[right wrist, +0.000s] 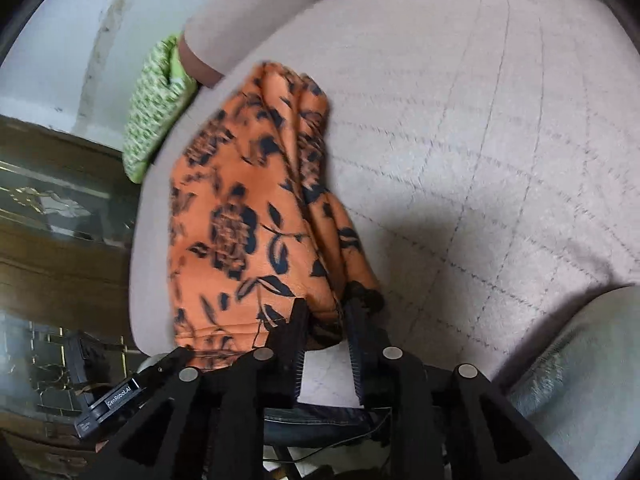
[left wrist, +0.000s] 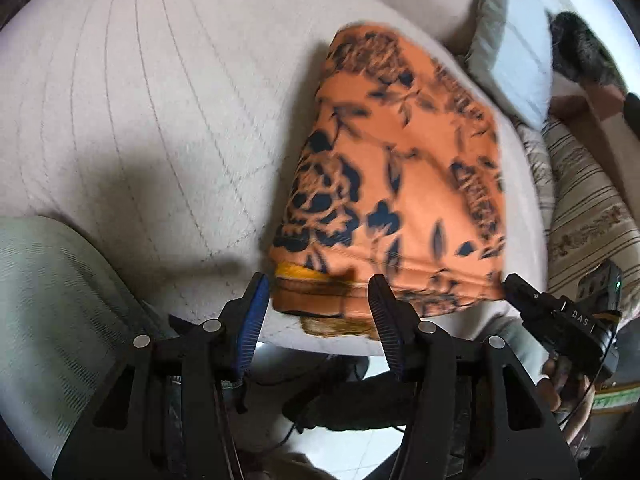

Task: Fold small clothes
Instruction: 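Press the folded blouse bundle flat with both grippers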

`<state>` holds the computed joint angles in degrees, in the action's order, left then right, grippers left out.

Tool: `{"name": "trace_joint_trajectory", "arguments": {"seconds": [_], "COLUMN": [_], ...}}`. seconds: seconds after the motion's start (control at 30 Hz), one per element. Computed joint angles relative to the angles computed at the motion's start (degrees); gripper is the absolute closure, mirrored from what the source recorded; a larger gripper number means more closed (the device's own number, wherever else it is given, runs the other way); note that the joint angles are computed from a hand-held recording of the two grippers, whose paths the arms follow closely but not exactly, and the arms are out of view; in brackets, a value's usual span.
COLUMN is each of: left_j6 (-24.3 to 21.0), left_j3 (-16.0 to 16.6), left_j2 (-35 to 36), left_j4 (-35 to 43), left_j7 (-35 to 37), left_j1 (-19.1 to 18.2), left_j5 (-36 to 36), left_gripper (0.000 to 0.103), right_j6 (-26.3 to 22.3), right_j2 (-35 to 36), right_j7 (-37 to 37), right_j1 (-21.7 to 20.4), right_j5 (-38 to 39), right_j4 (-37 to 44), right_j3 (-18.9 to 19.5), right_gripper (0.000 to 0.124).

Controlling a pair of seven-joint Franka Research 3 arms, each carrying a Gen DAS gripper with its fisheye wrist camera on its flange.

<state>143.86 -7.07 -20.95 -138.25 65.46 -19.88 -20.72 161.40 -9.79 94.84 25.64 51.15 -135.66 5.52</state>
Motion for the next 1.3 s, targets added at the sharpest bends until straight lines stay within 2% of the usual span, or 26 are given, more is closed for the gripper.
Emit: {"name": "trace_joint_trajectory", "arguments": {"seconds": [0.07, 0.1, 0.17, 0.3, 0.37, 0.47, 0.57, 0.6, 0.7, 0.8, 0.87, 0.93, 0.97, 1.03, 1.17, 1.2, 1.23, 1.3], "left_j6": [1.1, 1.5, 1.7, 2.7, 3.0, 2.8, 1.2, 1.0, 1.7, -0.4, -2.0, -3.0, -3.1, -3.3, -1.6, -0.8, -0.6, -2.1], "left_j3": [-0.3, -0.2, -0.2, 1.0, 0.1, 0.9, 0.1, -0.3, -1.9, -3.5, -4.3, -5.4, -5.8, -6.8, -8.2, -8.1, -7.7, -6.8], "left_j2": [-1.5, -2.0, -2.0, 1.9, 4.8, 10.4, 17.4, 19.8, 23.6, 29.0, 32.4, 35.2, 36.0, 36.6, 34.0, 33.5, 33.7, 35.9], "left_j4": [0.0, 0.0, 1.0, 5.1, 7.5, 12.2, 18.4, 20.7, 24.6, 30.8, 34.6, 37.4, 38.2, 38.7, 36.2, 35.7, 35.9, 37.8], "left_j7": [-0.6, -0.5, -1.3, 0.8, 0.1, 3.1, 5.2, 5.4, 9.4, 11.2, 9.9, 9.8, 9.6, 10.2, 14.3, 14.6, 14.0, 11.2], "left_j1": [0.5, 0.5, 1.1, 1.4, 2.8, 3.8, 6.2, 7.0, 9.4, 11.6, 12.5, 13.7, 14.1, 15.3, 16.7, 16.5, 16.1, 15.1], "left_j5": [1.1, 1.4, 2.9, 3.4, 5.5, 3.8, 2.9, 2.6, -2.6, -4.8, -3.3, -3.7, -3.7, -4.9, -7.7, -7.7, -6.8, -2.9], "left_gripper": [0.051, 0.051, 0.051, 0.051, 0.051, 0.051, 0.051, 0.051, 0.051, 0.051, 0.051, 0.051, 0.051, 0.051, 0.073, 0.074, 0.075, 0.075], "right_j6": [2.5, 4.0, 3.8, 1.6, 0.5, -2.2, -5.6, -6.0, -8.0, -11.0, -13.2, -16.9, -17.9, -17.2, -13.7, -12.9, -14.1, -15.8], "right_j2": [-1.7, -2.3, -2.3, 0.0, 2.4, 7.3, 14.0, 16.7, 21.6, 27.1, 30.8, 33.4, 33.8, 33.0, 28.8, 28.2, 29.2, 32.1], "right_j7": [-0.1, -0.7, -1.9, -10.0, -12.0, -17.0, -14.2, -11.1, -7.9, 1.3, 1.3, 5.5, 7.2, 7.2, 8.0, 10.8, 13.2, 14.7], "right_j1": [0.3, 0.7, 1.2, 2.5, 1.7, -0.2, -3.5, -4.2, -6.6, -6.3, -8.4, -7.7, -7.4, -8.2, -8.2, -6.6, -6.0, -6.8], "right_j5": [-0.3, 0.2, 0.3, 5.0, 6.6, 12.1, 9.0, 5.4, 2.3, -9.7, -9.6, -15.9, -18.3, -19.0, -20.1, -24.5, -27.5, -27.9], "right_j4": [-0.5, -0.6, 0.8, 5.1, 8.1, 14.0, 21.2, 24.2, 30.5, 37.7, 42.1, 45.9, 46.6, 45.5, 41.1, 40.4, 41.3, 43.4], "right_j3": [0.4, 0.4, -0.3, -2.0, -2.1, -2.3, -1.5, -1.4, -0.2, -1.4, 0.6, -0.4, -0.7, 0.1, 0.5, -1.0, -2.0, -1.7], "right_gripper": [0.077, 0.075, 0.074, 0.074, 0.074, 0.074, 0.075, 0.078, 0.085, 0.087, 0.089, 0.107, 0.116, 0.117, 0.119, 0.119, 0.119, 0.119]}}
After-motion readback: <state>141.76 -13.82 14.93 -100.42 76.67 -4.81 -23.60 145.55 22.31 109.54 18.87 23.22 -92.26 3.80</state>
